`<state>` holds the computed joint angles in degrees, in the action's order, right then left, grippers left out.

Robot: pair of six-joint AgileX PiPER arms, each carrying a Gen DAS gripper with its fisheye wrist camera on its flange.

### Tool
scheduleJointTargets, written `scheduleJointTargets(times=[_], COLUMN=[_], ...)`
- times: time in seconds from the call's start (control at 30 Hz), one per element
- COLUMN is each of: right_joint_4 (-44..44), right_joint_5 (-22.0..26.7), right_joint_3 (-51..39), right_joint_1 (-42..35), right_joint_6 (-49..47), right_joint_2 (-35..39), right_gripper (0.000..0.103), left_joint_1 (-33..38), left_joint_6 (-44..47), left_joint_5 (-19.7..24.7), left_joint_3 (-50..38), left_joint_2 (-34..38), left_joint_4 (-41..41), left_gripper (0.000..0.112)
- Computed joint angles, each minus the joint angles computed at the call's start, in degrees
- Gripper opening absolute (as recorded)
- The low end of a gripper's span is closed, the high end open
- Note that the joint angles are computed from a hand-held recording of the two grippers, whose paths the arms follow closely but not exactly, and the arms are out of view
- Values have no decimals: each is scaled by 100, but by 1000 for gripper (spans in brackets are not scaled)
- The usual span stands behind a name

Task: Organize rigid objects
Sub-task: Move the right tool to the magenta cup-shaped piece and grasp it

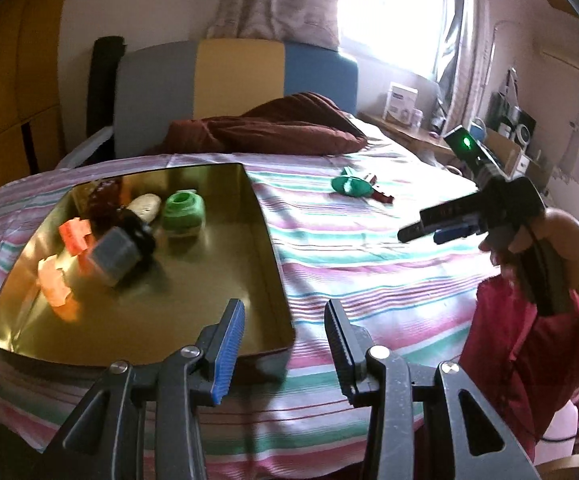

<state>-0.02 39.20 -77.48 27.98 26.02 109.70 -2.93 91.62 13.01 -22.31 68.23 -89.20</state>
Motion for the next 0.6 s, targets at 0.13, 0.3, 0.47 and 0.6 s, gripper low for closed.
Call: scheduleJointTargets(times=[0.13,0.3,0.47,0.6], right_joint_4=[-47,-408,-1057,-839], right_joint_5=[40,-3,-73,-183], right_joint_3=[150,276,233,-91], right_joint_1=[-477,-1102,-1610,-2005], right_joint_6=[202,711,1313,1126], right_joint_2=[-196,-454,-582,-309], right_gripper=[82,83,84,86], left_joint_1=[-136,-264,-525,-802], left_joint_6=[-404,-1149,-1837,-2436], left_joint_5=[-2,78,10,-129], left_joint_3=[-150,-437,-622,-740], left_joint_2=[151,361,502,600], left_joint_4=[341,940,1438,1943], left_gripper=[42,42,42,42])
